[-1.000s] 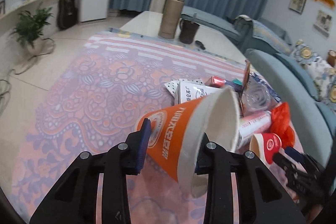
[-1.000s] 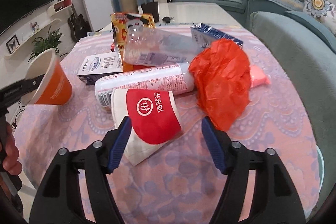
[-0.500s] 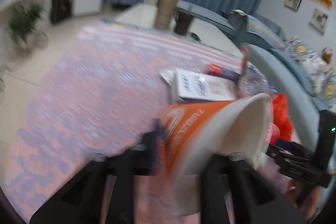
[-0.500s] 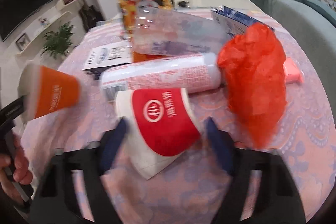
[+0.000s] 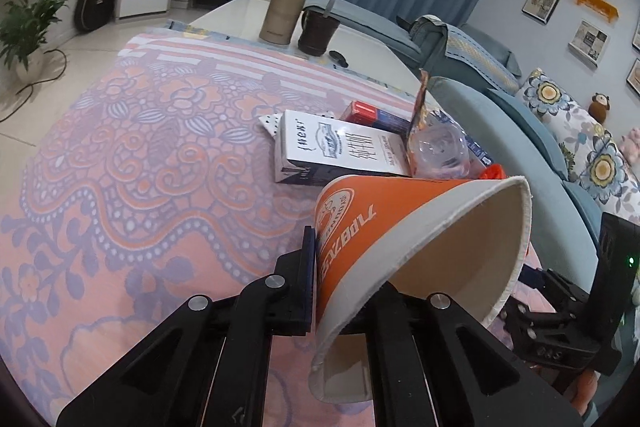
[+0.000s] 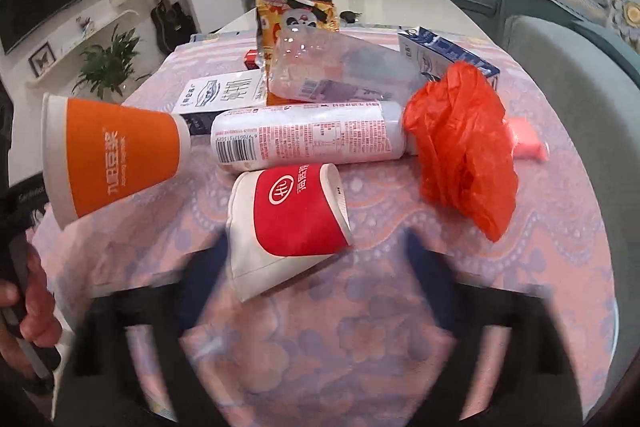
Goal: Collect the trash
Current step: 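Carry both cups to the blue basket and release them inside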
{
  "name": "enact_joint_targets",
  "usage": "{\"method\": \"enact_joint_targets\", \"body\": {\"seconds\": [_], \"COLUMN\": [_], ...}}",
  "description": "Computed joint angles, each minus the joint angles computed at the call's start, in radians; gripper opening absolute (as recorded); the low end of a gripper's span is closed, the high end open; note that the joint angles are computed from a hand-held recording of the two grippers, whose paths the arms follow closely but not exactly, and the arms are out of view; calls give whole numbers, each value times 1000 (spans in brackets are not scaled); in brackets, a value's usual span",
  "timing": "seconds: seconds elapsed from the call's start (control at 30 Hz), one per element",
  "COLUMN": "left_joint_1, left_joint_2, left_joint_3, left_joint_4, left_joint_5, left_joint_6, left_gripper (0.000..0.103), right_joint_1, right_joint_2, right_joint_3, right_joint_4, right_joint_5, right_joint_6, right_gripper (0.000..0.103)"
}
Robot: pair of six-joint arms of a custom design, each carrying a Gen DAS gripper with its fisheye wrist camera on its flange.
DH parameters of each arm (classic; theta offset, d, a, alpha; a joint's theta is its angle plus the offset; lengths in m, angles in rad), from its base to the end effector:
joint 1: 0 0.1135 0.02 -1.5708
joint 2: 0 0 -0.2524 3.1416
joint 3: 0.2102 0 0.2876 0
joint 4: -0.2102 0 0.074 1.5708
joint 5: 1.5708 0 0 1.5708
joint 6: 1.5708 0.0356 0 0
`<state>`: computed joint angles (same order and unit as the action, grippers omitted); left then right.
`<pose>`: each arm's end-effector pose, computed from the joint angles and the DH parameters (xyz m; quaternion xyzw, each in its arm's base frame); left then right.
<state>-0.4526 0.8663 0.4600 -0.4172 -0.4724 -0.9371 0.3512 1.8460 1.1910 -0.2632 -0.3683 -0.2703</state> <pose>0.1964 -0.0775 0.1722 -0.3001 0.8582 -0.0599 0.4121 0.3837 0.1542 0.1475 -0.3406 0.8687 0.1860 0.3078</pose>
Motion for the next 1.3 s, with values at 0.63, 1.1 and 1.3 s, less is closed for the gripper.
{"method": "enact_joint_targets", "body": {"seconds": [0.63,1.1,1.3], "left_joint_1": [-149,-277,-300], "left_joint_2": [172,948,1381], "left_joint_3": [152,929,1438], "left_joint_4": [91,172,-10], "left_joint_5": [-54,140,264], "left_joint_6": [57,334,395], "left_gripper": [2,2,2], "right_joint_1": [-72,-560,-701], "right_joint_2": [-156,-127,134], "right_joint_3": [-141,-47,148], "right_joint_4": [106,95,10], "right_joint_5": [63,-11,40], "right_joint_6": [-15,-8,27], "right_gripper": [73,73,73]}}
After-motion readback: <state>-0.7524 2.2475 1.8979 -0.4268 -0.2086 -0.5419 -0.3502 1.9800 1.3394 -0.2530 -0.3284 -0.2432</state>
